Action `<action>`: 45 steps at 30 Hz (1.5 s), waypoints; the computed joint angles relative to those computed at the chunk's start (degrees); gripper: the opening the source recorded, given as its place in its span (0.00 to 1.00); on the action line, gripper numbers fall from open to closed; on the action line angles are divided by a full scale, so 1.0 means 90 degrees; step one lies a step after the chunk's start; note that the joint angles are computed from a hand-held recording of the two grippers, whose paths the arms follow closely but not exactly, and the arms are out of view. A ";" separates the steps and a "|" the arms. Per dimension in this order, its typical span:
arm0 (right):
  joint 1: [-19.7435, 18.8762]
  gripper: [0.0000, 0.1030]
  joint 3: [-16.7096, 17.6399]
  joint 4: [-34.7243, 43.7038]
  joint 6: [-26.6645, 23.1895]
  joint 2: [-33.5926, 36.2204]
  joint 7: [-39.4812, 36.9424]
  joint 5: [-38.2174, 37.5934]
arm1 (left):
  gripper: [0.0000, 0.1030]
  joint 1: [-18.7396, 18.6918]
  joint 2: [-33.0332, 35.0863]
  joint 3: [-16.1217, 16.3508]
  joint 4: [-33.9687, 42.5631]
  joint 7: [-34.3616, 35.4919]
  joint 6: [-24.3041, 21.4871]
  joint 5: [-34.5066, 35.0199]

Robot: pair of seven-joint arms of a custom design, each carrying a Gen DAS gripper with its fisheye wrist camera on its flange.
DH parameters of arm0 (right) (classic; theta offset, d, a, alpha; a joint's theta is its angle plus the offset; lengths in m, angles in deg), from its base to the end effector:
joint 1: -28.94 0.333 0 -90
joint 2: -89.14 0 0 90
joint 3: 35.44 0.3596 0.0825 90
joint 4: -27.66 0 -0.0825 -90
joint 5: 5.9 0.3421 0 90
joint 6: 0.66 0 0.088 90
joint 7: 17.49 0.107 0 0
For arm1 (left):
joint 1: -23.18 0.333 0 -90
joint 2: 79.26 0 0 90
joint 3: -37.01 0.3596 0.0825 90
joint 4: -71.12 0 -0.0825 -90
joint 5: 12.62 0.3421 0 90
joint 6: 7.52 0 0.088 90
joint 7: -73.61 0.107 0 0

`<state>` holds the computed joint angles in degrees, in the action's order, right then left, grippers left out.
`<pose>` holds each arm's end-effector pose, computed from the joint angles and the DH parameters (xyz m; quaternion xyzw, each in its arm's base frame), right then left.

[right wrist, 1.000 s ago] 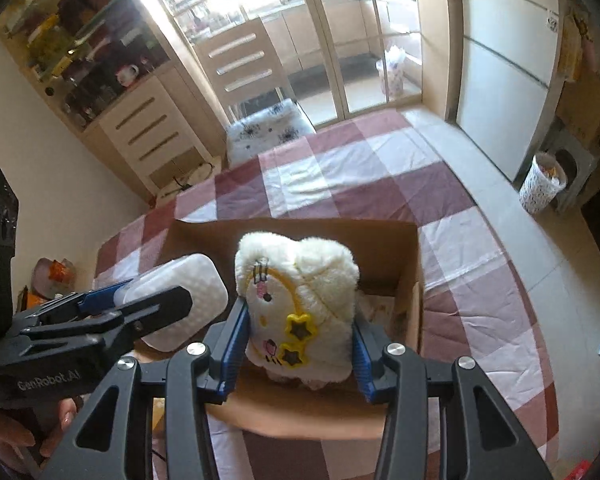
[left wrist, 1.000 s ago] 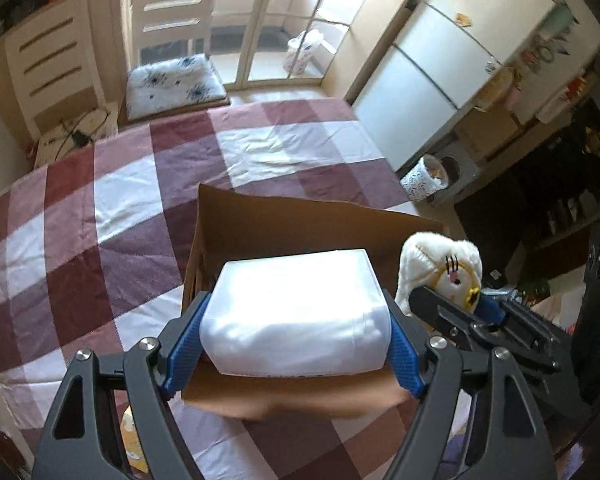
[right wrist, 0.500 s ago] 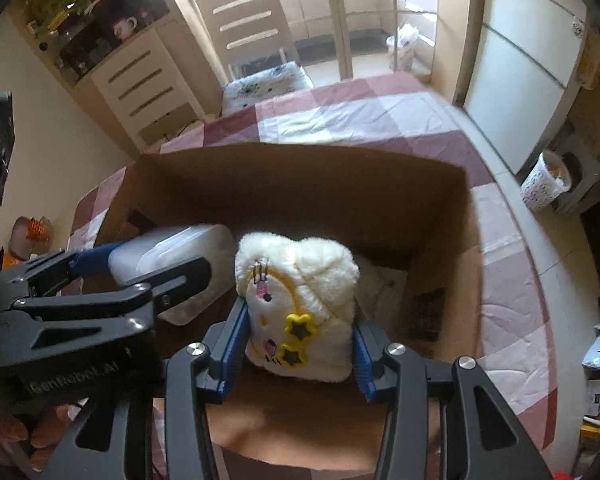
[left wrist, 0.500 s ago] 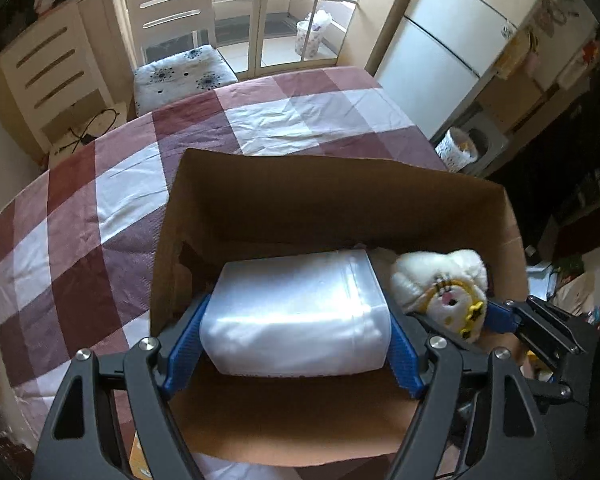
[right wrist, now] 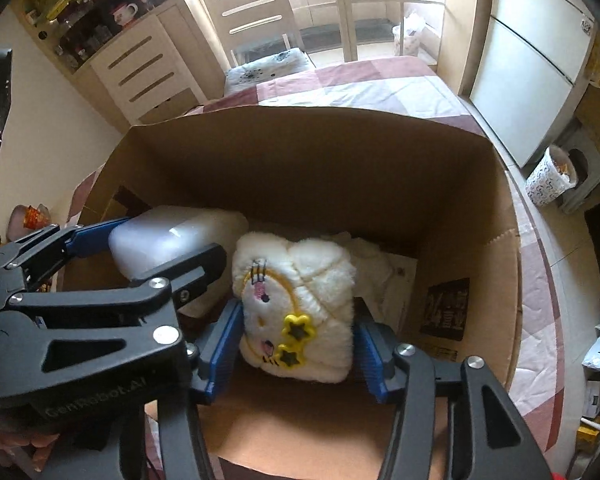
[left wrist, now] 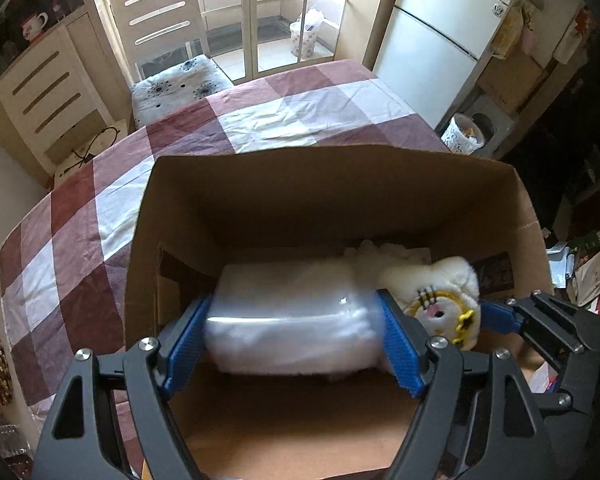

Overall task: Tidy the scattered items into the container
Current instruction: 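Open both tools to drop the plush and tissue pack into the box, then move both open tools back toward the yellow box and remaining items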

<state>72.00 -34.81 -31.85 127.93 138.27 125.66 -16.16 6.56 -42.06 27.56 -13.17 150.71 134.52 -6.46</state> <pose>0.5815 0.5434 0.4046 -0.6650 0.7228 -0.0643 0.1767 0.6753 -0.2966 0.3965 -0.6027 0.7767 -0.1676 0.0738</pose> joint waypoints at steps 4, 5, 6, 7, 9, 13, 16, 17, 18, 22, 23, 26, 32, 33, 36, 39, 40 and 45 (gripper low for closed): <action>-0.0060 0.58 0.0052 -0.0121 0.0124 -0.0057 -0.0008 0.0084 | 0.80 0.0043 -0.0012 -0.0028 0.0035 0.0051 0.0033 -0.0054; -0.0076 0.58 0.0070 -0.0132 0.0137 -0.0065 -0.0024 0.0110 | 0.80 0.0043 -0.0016 -0.0021 0.0044 0.0053 0.0030 -0.0054; -0.0085 0.59 0.0077 -0.0143 0.0149 -0.0070 -0.0036 0.0126 | 0.81 0.0042 -0.0020 -0.0010 0.0052 0.0050 0.0030 -0.0049; -0.0089 0.60 0.0084 -0.0138 0.0133 -0.0071 -0.0046 0.0142 | 0.81 0.0047 -0.0024 -0.0009 0.0052 0.0047 0.0028 -0.0056; -0.0085 0.60 0.0099 0.0014 0.0000 -0.0009 -0.0095 0.0173 | 0.81 0.0078 -0.0039 -0.0027 0.0043 0.0051 0.0043 -0.0100; -0.0047 0.62 0.0097 0.0536 -0.0434 0.0205 -0.0245 0.0218 | 0.81 0.0105 -0.0120 -0.0044 0.0013 0.0061 0.0058 -0.0145; 0.0000 0.62 0.0048 0.0407 -0.0344 0.0091 -0.0244 0.0169 | 0.81 0.0122 -0.0276 -0.0053 -0.0122 0.0075 0.0140 -0.0156; 0.0012 0.62 0.0041 0.0330 -0.0298 0.0029 -0.0228 0.0156 | 0.81 0.0148 -0.0339 -0.0079 -0.0175 0.0096 0.0179 -0.0188; 0.0008 0.63 0.0046 0.0284 -0.0270 -0.0012 -0.0232 0.0154 | 0.82 0.0168 -0.0392 -0.0096 -0.0214 0.0106 0.0196 -0.0219; 0.0029 0.63 0.0039 0.0110 -0.0280 -0.0167 -0.0219 0.0106 | 0.84 0.0207 -0.0644 -0.0110 -0.0468 0.0095 0.0316 -0.0281; 0.0054 0.63 0.0014 -0.0035 -0.0213 -0.0266 -0.0156 0.0064 | 0.84 0.0216 -0.0735 -0.0110 -0.0577 0.0079 0.0373 -0.0291; 0.0081 0.63 -0.0008 -0.0552 0.0071 -0.0589 0.0072 -0.0038 | 0.84 0.0264 -0.0971 -0.0136 -0.0862 0.0058 0.0496 -0.0351; 0.0154 0.63 -0.0029 -0.1504 0.0436 -0.1231 0.0644 -0.0334 | 0.84 0.0319 -0.1518 -0.0195 -0.1578 0.0000 0.0756 -0.0454; 0.0170 0.63 -0.0031 -0.1675 0.0510 -0.1348 0.0772 -0.0394 | 0.84 0.0326 -0.1609 -0.0210 -0.1712 -0.0009 0.0806 -0.0476; 0.0215 0.63 -0.0023 -0.2059 0.0632 -0.1615 0.1097 -0.0595 | 0.84 0.0333 -0.1853 -0.0246 -0.2066 -0.0024 0.0914 -0.0521; 0.0217 0.63 0.0048 -0.2333 0.0713 -0.1805 0.1313 -0.0730 | 0.84 0.0322 -0.2041 -0.0265 -0.2347 -0.0069 0.0986 -0.0546; 0.0217 0.63 0.0071 -0.2399 0.0732 -0.1856 0.1376 -0.0764 | 0.84 0.0315 -0.2119 -0.0273 -0.2466 -0.0089 0.1015 -0.0554; 0.0279 0.63 0.0165 -0.2623 0.0725 -0.2054 0.1637 -0.0965 | 0.84 0.0282 -0.2446 -0.0304 -0.2969 -0.0191 0.1110 -0.0560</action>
